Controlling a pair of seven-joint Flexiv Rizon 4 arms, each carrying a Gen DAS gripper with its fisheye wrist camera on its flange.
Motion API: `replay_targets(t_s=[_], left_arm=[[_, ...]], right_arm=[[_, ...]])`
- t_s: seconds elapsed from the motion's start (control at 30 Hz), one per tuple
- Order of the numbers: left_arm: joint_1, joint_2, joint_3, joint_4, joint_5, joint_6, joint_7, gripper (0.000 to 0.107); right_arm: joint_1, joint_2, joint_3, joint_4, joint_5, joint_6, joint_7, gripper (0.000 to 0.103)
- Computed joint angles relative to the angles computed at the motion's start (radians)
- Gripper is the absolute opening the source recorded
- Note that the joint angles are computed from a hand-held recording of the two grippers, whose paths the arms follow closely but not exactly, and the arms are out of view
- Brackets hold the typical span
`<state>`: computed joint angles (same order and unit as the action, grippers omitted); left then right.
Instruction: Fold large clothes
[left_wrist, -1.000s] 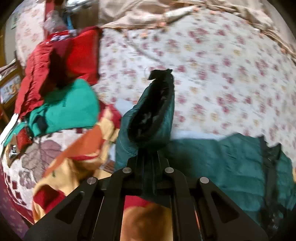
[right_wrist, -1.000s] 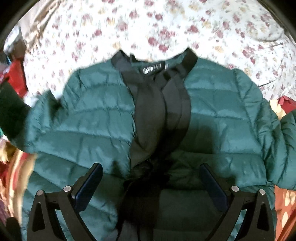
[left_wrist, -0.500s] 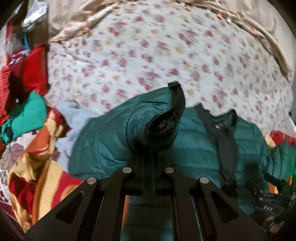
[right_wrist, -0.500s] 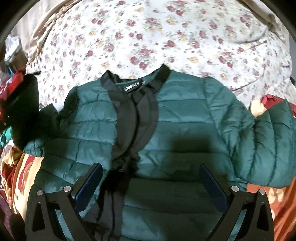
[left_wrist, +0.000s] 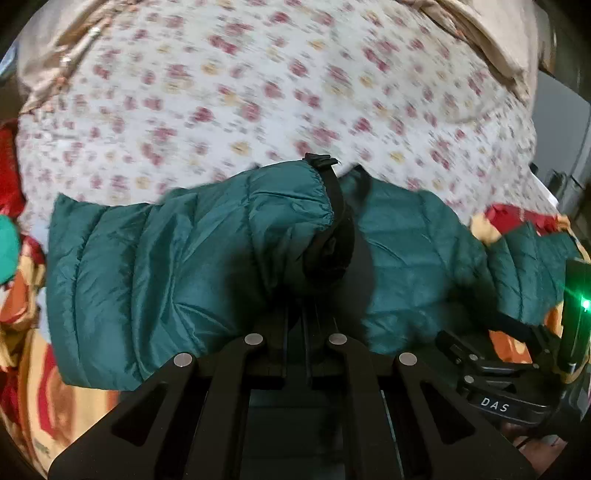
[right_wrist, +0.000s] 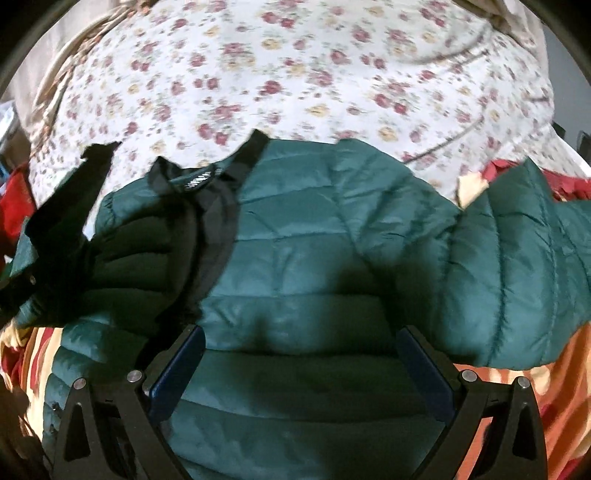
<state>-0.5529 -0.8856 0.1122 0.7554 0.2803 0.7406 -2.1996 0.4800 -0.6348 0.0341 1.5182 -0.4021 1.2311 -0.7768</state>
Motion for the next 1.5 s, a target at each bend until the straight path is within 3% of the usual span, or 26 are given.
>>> replay_targets(t_s=[0.27, 0.33, 0.4, 0.47, 0.53, 0.57, 0.6, 0.73, 0.9, 1.0, 1.03, 1.07, 1.1, 1.2, 1.27, 1.37, 1.5], left_arm=[[0.005, -0.194, -0.050, -0.231, -0.091, -0.105, 0.092, 0.005], [0.016, -0.206, -0.068, -0.223, -0.123, -0.095, 0.110, 0.012], [0.030, -0.191, -0.099, -0.169, -0.161, -0.055, 0.148, 0.042], [0.049, -0.131, -0.132, -0.049, -0.202, 0.038, 0.173, 0.051], [0.052, -0.053, -0.124, 0.070, -0.213, 0.118, 0.165, 0.053], [0.052, -0.018, -0.119, 0.121, -0.213, 0.153, 0.164, 0.061], [0.052, 0.022, -0.109, 0.178, -0.209, 0.194, 0.155, 0.070], [0.044, 0.185, -0.040, 0.390, -0.163, 0.296, 0.072, 0.077], [0.012, 0.303, 0.078, 0.525, -0.018, 0.269, -0.106, 0.077], [0.024, 0.338, 0.094, 0.575, 0.040, 0.225, -0.184, 0.077], [0.036, 0.348, 0.091, 0.594, 0.046, 0.218, -0.210, 0.077], [0.050, 0.355, 0.082, 0.610, 0.048, 0.217, -0.229, 0.077], [0.062, 0.355, 0.071, 0.614, 0.053, 0.214, -0.241, 0.077], [0.087, 0.359, 0.048, 0.621, 0.076, 0.200, -0.276, 0.077], [0.104, 0.357, 0.030, 0.620, 0.078, 0.201, -0.284, 0.077], [0.117, 0.351, 0.020, 0.616, 0.084, 0.208, -0.299, 0.077], [0.126, 0.319, 0.003, 0.583, 0.076, 0.187, -0.285, 0.077]], right_arm=[[-0.044, 0.020, 0.007, 0.041, 0.042, 0.006, 0.021, 0.103], [-0.063, 0.020, 0.029, 0.039, 0.067, 0.006, 0.012, 0.103], [-0.073, 0.020, 0.046, 0.036, 0.086, 0.006, -0.001, 0.103], [-0.079, 0.020, 0.061, 0.030, 0.099, 0.009, -0.022, 0.103], [-0.082, 0.018, 0.079, 0.021, 0.115, 0.015, -0.048, 0.103], [-0.084, 0.017, 0.090, 0.015, 0.124, 0.017, -0.061, 0.103], [-0.086, 0.013, 0.102, 0.005, 0.136, 0.018, -0.074, 0.103], [-0.097, -0.016, 0.162, -0.053, 0.198, 0.020, -0.140, 0.103], [-0.077, -0.103, 0.200, -0.203, 0.246, -0.050, -0.214, 0.103], [-0.057, -0.182, 0.217, -0.335, 0.282, -0.147, -0.252, 0.103], [-0.049, -0.201, 0.218, -0.358, 0.294, -0.148, -0.268, 0.097], [-0.044, -0.221, 0.220, -0.380, 0.306, -0.135, -0.286, 0.074], [-0.043, -0.238, 0.231, -0.398, 0.323, -0.121, -0.310, 0.044], [-0.026, -0.244, 0.220, -0.402, 0.342, -0.091, -0.351, 0.024], [-0.022, -0.219, 0.204, -0.367, 0.339, -0.044, -0.375, 0.022], [0.007, -0.149, 0.092, -0.272, 0.280, 0.056, -0.331, 0.020], [0.069, -0.083, -0.095, -0.156, 0.153, 0.098, -0.189, 0.019]])
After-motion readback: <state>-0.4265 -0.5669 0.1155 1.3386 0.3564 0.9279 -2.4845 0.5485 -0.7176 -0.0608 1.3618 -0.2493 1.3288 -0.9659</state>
